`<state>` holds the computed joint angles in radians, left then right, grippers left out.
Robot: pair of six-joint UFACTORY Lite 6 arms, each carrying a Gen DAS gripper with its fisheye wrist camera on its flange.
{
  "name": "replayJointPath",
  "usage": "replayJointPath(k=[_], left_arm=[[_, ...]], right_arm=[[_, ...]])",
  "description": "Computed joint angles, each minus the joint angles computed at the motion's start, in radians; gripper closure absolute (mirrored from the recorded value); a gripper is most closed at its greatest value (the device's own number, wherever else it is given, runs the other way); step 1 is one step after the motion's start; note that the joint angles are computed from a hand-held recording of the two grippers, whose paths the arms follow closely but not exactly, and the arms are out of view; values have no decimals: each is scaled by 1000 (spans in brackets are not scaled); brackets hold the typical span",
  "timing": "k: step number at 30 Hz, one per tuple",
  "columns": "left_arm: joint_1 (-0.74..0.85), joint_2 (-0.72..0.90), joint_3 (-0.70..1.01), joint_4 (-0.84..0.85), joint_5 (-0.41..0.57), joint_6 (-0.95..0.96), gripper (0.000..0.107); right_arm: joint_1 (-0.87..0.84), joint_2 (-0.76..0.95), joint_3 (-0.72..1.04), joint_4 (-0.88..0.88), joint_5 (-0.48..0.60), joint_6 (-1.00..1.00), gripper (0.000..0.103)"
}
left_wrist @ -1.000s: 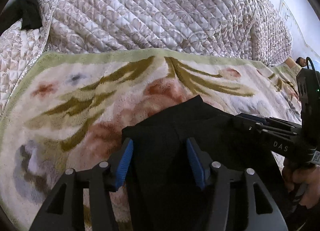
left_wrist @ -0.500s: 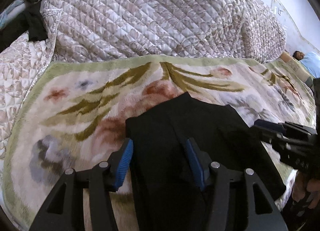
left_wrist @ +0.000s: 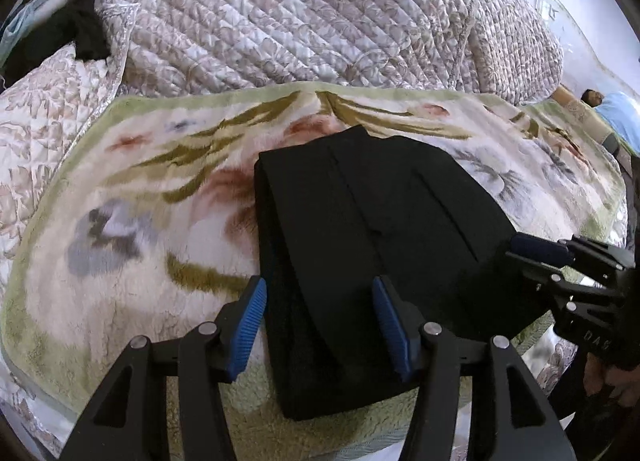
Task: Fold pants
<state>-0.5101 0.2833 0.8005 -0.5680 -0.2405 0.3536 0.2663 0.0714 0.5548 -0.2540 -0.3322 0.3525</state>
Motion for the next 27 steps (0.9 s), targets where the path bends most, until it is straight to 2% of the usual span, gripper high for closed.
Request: replayJointPath(k=[7,13,24,27], left_arm=[[18,0,-12,145,1,-167,47],[14,1,-19,147,-12,-170,47],[16,-10,-22,160,-10,-175,48],[19,-11,-20,183,-7,-201,48]], right_arm=[[14,6,-24,78,-45,-86,69],[-15,5,-18,-26,-43,9,69],[2,-7,-5,-17,-2,39,68],[-11,-10,-2,-76,2,91,68]])
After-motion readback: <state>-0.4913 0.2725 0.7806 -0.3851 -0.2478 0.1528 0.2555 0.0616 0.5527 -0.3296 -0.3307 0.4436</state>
